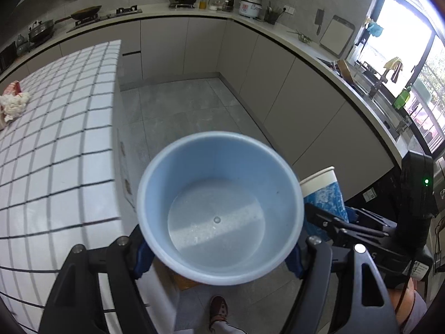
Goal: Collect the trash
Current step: 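Carry the paper cup and blue bowl with both tools over the bucket, then open both tools to drop the cup and bowl into the bucket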
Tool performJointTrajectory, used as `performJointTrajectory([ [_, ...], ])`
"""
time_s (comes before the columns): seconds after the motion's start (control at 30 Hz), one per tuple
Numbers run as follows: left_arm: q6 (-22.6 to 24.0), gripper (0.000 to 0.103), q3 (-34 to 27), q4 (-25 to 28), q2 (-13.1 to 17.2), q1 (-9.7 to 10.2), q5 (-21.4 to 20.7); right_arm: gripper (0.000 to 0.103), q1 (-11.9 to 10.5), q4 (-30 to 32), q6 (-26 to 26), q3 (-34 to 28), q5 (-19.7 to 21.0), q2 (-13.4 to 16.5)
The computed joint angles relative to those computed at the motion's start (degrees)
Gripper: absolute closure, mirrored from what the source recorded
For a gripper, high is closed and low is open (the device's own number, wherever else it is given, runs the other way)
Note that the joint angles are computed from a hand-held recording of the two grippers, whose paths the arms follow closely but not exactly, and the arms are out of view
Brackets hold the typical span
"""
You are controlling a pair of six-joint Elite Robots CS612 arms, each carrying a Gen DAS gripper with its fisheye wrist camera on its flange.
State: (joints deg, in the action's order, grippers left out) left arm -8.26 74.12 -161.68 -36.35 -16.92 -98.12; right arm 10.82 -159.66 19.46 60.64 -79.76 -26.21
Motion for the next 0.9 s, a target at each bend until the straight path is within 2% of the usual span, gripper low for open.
performJointTrajectory([
  [0.1, -1.35, 0.028, -1.12, 2.18, 1.1, -0.89, 1.2, 0.041, -0.65, 3.0, -1.35, -1.79, 1.21, 1.44],
  [0.27, -3.69, 0.027, -4.03, 8.01, 3.8, -1.83, 3.59, 0.041, -1.15, 10.26, -4.18, -7.8, 2.94, 5.73],
  [0.4, -5.15, 0.027, -5.77, 11.58, 5.31, -2.12, 6.25, 0.037, -1.43, 15.13, -5.99, -11.8, 3.45, 8.4],
  [0.47, -5.57, 0.027, -6.1, 12.54, 5.66, -2.21, 7.23, 0.031, -1.52, 16.23, -5.69, -12.79, 2.59, 8.97],
  [0.53, -5.68, 0.027, -6.7, 13.81, 6.07, -2.24, 7.99, 0.03, -1.67, 15.32, -5.3, -12.53, 1.97, 8.91],
  [0.7, -5.66, 0.026, -8.28, 15.84, 6.98, -3.28, 9.75, 0.03, -2.12, 10.04, -3.89, -8.03, 1.94, 6.46],
  [0.9, -5.36, 0.026, -11.72, 21.91, 8.45, -4.33, 11.56, 0.03, -2.38, 5.54, -2.69, -4.52, -0.62, 4.02],
])
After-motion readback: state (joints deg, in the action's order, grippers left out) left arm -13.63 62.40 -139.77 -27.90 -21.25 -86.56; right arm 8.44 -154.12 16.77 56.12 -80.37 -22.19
